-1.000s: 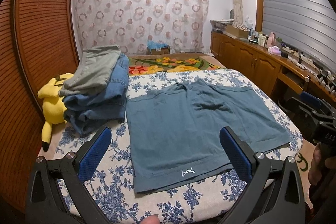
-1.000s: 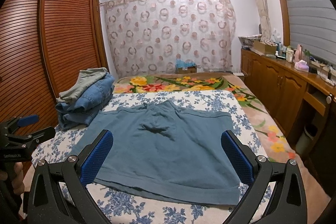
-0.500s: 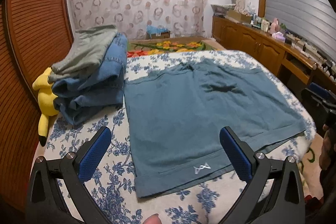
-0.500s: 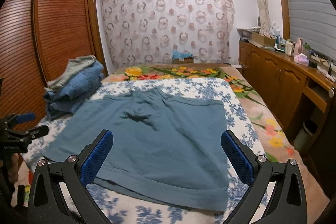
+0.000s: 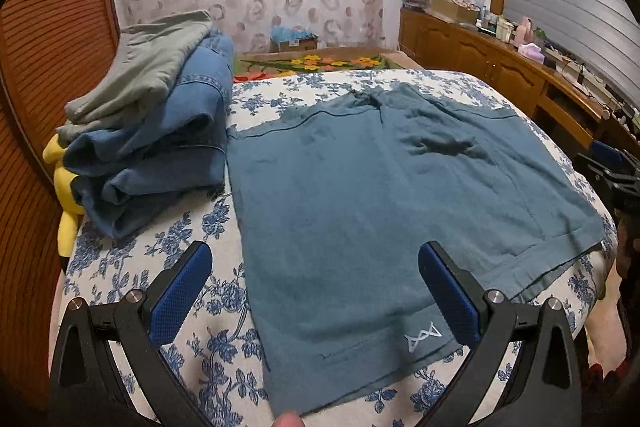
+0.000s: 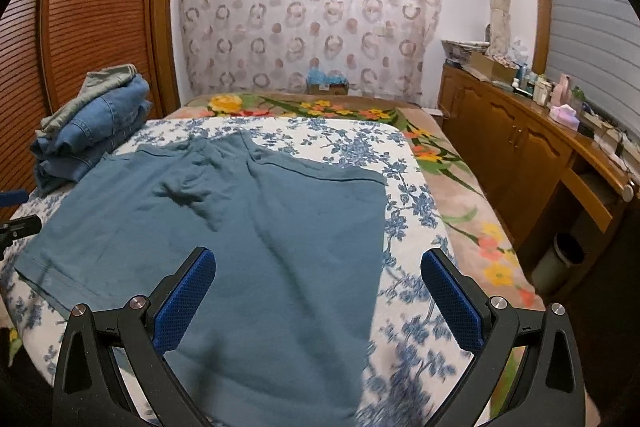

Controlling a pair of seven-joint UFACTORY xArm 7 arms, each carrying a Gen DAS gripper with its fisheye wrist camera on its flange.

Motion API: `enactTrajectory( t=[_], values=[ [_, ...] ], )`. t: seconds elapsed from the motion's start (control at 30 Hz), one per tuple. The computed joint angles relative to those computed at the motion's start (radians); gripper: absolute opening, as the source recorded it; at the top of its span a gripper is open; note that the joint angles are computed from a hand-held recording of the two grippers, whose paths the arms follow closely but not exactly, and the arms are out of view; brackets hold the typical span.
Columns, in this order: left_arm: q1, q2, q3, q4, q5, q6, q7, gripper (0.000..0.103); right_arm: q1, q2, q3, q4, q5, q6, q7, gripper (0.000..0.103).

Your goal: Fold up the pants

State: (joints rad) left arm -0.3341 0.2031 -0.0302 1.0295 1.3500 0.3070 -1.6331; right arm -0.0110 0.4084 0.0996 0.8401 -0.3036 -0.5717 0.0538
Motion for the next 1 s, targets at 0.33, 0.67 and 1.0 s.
enactTrajectory(
  t=[0.33,0.67,1.0],
  values=[
    [0.007,0.028,0.026,0.013,-0.004,-0.096,0.029,0.103,-0.419,0.097,0.352,0.236,-0.410,0.305,0.253,0.079],
    [-0.015,0.066,0.051,0.016,-0.126,-0.114,0.152,0.103,-0.556,0.272,0.583,0.462,-0.337,0.628,0.104,0.037],
    [-0.071,0.107,0.105,0.022,-0.252,-0.128,0.274,0.103,-0.449,0.234,0.510,0.495,-0.236,0.672,0.014,0.021]
  ],
)
